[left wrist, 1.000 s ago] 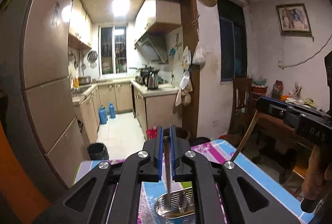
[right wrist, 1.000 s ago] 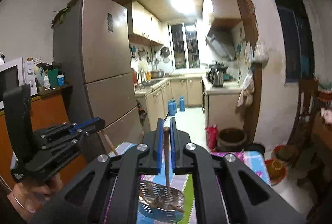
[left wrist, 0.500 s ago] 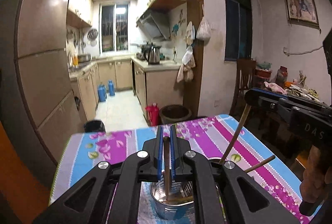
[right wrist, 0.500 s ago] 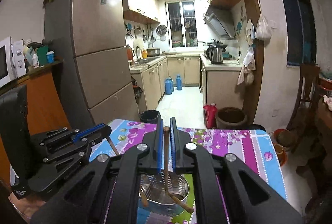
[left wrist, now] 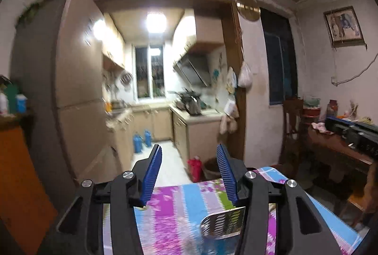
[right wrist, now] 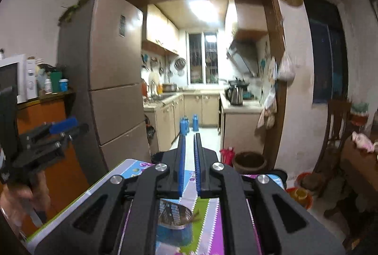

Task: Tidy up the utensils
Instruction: 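Open the left tool to drop its chopstick into the holder while the right tool releases its own, then lower the left tool onto a third chopstick and close it while the right tool grasps one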

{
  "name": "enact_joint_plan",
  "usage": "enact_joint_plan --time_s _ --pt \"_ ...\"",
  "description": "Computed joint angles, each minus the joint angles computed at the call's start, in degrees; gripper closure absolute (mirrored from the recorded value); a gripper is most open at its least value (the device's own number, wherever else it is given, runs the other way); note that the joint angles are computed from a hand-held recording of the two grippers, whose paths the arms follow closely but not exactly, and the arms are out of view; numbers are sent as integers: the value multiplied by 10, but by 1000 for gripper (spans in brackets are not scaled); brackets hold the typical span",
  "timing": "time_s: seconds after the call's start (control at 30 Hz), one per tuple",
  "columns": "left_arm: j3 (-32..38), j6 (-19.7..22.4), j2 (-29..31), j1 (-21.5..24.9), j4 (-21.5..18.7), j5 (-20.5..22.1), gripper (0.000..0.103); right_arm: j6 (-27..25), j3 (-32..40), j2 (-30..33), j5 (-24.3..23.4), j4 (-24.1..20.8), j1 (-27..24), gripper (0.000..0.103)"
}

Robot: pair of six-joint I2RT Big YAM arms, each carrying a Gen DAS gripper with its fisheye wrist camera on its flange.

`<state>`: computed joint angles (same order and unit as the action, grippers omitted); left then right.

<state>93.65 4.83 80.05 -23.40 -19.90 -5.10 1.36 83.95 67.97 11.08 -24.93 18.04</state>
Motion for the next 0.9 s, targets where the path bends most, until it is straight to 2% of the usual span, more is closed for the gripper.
enact_joint_plan --time_s 0.03,0.07,0.1,0.13,0.17,0.23,0.27,0.3,0.37,0.4,0.43,0.47,0.53,0.63,0.7,0.73,0.77,0.8,0.83,0.87,0.9 --pt "-40 9 -33 -3 20 -4 45 -9 -24 -24 4 3 7 95" --pt "-82 20 -68 -8 39 -7 29 -21 -66 -65 13 6 20 81" --pt "-136 35 -112 -13 61 -12 22 -30 -108 -105 24 12 35 69" --pt "-175 48 -147 -18 68 -18 16 -38 -152 -147 44 21 53 48" --pt "-210 60 -179 -23 71 -27 15 -49 -190 -182 69 29 74 44" --pt "-287 83 -252 -35 72 -49 11 -60 -250 -244 112 19 117 44" --pt "-317 89 -284 -41 63 -61 5 -54 -271 -265 138 9 137 44" --pt "-337 88 -309 -41 48 -63 4 -39 -296 -292 165 -3 159 44" --pt "-365 68 -345 -38 -3 -47 4 -6 -330 -325 213 -23 189 43" --pt "-379 52 -363 -30 -44 -20 4 23 -353 -344 253 -41 211 42" --pt "-397 44 -379 -31 -61 -15 4 45 -361 -352 267 -57 221 36" --pt "-416 45 -392 -31 -61 -14 4 80 -373 -361 282 -91 236 34" --pt "-460 46 -423 -52 -65 -30 4 141 -390 -363 337 -144 277 34" --pt "-510 21 -456 -85 -76 -16 4 229 -410 -337 412 -215 344 34" --pt "-535 -7 -457 -113 -95 -6 4 277 -426 -314 437 -235 380 35" --pt "-546 -15 -452 -132 -100 -18 16 293 -436 -307 440 -239 394 36" --pt "-553 -24 -443 -152 -108 -29 39 305 -443 -298 445 -244 407 43" --pt "-557 -35 -425 -167 -126 -13 48 318 -448 -277 452 -248 420 47" --pt "-561 -46 -411 -179 -136 -2 59 326 -453 -268 453 -246 428 56" --pt "-568 -55 -404 -187 -135 -4 65 320 -462 -260 440 -227 431 68" --pt "-576 -64 -396 -201 -131 -19 68 315 -470 -257 425 -209 431 74"
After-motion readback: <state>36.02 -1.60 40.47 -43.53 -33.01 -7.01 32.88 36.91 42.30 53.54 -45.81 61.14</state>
